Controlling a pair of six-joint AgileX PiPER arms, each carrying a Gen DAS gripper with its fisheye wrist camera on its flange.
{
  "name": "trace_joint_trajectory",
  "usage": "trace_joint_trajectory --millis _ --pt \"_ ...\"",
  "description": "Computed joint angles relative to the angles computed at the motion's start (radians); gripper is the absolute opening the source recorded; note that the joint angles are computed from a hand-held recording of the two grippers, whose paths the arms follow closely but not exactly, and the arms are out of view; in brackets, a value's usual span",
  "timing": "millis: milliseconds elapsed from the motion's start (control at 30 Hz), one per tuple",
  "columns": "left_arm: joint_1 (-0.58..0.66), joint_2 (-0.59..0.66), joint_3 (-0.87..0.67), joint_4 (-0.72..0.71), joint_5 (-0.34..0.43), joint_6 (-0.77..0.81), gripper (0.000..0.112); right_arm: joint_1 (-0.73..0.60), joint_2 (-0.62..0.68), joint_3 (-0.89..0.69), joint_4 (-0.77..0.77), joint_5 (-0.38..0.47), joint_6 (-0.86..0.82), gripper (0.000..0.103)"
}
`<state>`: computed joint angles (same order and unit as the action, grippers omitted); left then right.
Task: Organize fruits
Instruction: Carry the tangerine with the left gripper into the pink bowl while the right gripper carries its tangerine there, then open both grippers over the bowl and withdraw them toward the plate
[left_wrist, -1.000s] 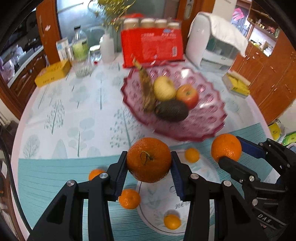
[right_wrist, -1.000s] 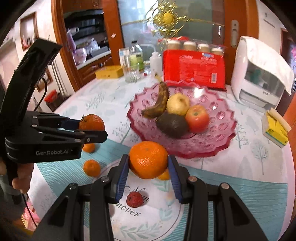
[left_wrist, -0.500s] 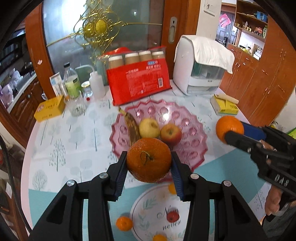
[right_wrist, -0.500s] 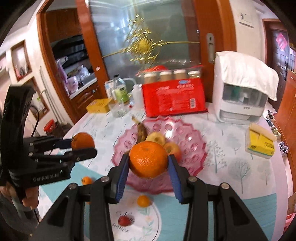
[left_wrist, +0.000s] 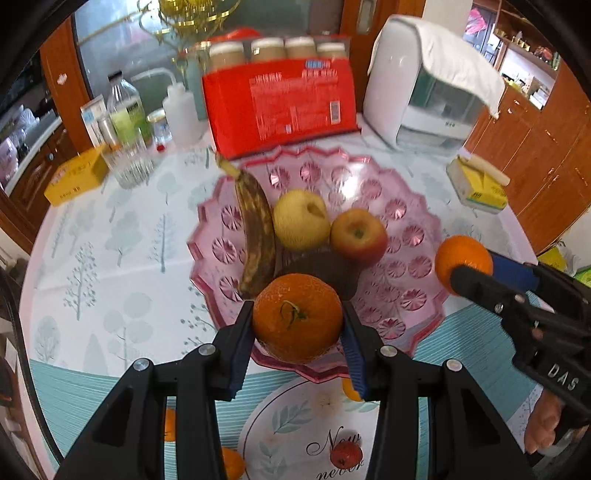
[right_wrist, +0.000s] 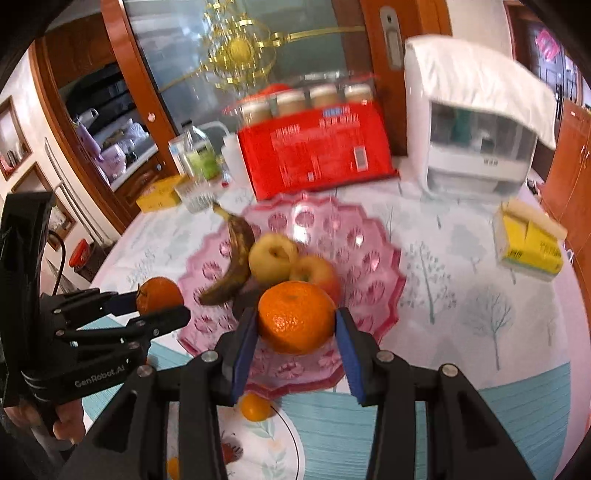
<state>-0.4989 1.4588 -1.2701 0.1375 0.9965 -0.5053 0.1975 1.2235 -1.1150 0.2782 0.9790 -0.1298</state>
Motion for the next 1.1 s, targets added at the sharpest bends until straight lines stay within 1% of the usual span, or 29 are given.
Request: trace_joint_trajectory --millis 200,400,800,833,900,933,1000,1100 --pt "0.003 0.055 0.025 -0.03 -0.04 0.023 0.043 0.001 0.027 0.064 0.012 -0.038 -0.006 0.043" --pt "-0.003 0.096 0.019 -0.041 -0.059 0.036 0.043 0.008 0.05 0.084 0.011 -0.052 -0.007 0.043" --pt "0.001 0.129 0.018 -0.061 -0.056 0.055 0.044 0.01 0.072 0.105 0.001 -0.055 -0.004 0.046" --pt "0.001 0.128 0.02 -0.062 -0.055 0.054 0.045 0.01 0.074 0.105 0.001 -0.051 -0.004 0.046" --pt "-0.005 0.118 0.027 -0.052 -0.059 0.04 0.06 0.007 0.078 0.102 0.011 -0.042 -0.008 0.046" --pt "-0.009 0.112 0.031 -0.043 -0.062 0.032 0.062 0.0 0.076 0.102 0.028 -0.038 -0.02 0.046" --pt "-0.015 0.102 0.032 -0.03 -0.059 0.028 0.063 -0.01 0.073 0.099 0.051 -0.031 -0.036 0.046" --pt "-0.022 0.091 0.032 -0.015 -0.049 0.019 0.063 -0.003 0.064 0.095 0.043 -0.032 -0.025 0.047"
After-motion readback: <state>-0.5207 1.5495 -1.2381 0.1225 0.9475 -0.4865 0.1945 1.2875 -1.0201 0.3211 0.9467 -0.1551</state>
